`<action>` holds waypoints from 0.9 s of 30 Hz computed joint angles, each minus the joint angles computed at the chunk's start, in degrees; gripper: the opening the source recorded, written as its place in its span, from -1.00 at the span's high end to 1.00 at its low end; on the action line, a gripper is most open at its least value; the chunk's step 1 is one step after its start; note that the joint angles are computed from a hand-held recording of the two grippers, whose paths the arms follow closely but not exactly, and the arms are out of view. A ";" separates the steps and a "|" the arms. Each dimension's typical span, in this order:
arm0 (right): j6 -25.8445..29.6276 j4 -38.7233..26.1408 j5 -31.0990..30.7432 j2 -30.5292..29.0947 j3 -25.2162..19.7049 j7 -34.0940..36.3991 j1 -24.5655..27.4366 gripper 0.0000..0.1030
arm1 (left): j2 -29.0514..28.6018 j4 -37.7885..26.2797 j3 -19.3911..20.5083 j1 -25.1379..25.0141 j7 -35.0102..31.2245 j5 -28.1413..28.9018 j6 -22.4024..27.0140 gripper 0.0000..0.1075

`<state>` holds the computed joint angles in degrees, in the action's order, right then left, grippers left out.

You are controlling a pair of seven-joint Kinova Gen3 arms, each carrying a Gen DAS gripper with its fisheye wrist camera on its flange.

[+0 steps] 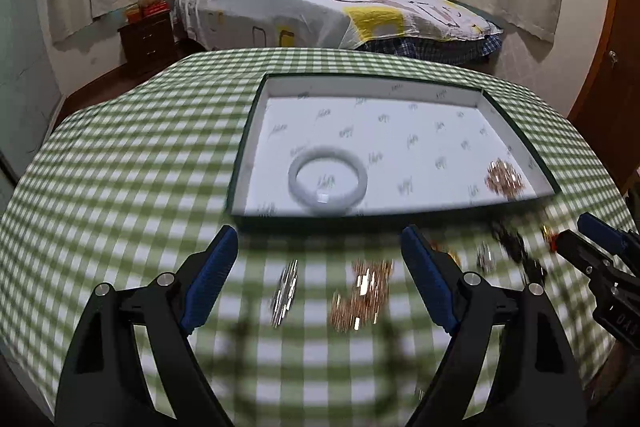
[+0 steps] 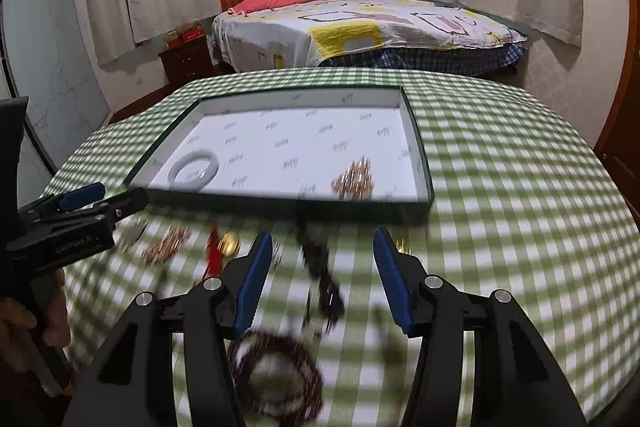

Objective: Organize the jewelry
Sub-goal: 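Grasp the dark red bead strand with the right tool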

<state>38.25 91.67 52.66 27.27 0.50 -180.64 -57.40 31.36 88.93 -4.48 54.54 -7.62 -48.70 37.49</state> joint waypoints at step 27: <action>0.40 2.19 -1.32 2.70 -0.39 -1.86 -5.00 -0.19 | -3.89 10.34 5.88 1.90 11.70 -5.12 3.51 -0.52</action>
<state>38.65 93.85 51.34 29.97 0.11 -182.50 -62.40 27.47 99.27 1.41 56.44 4.09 -53.82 41.01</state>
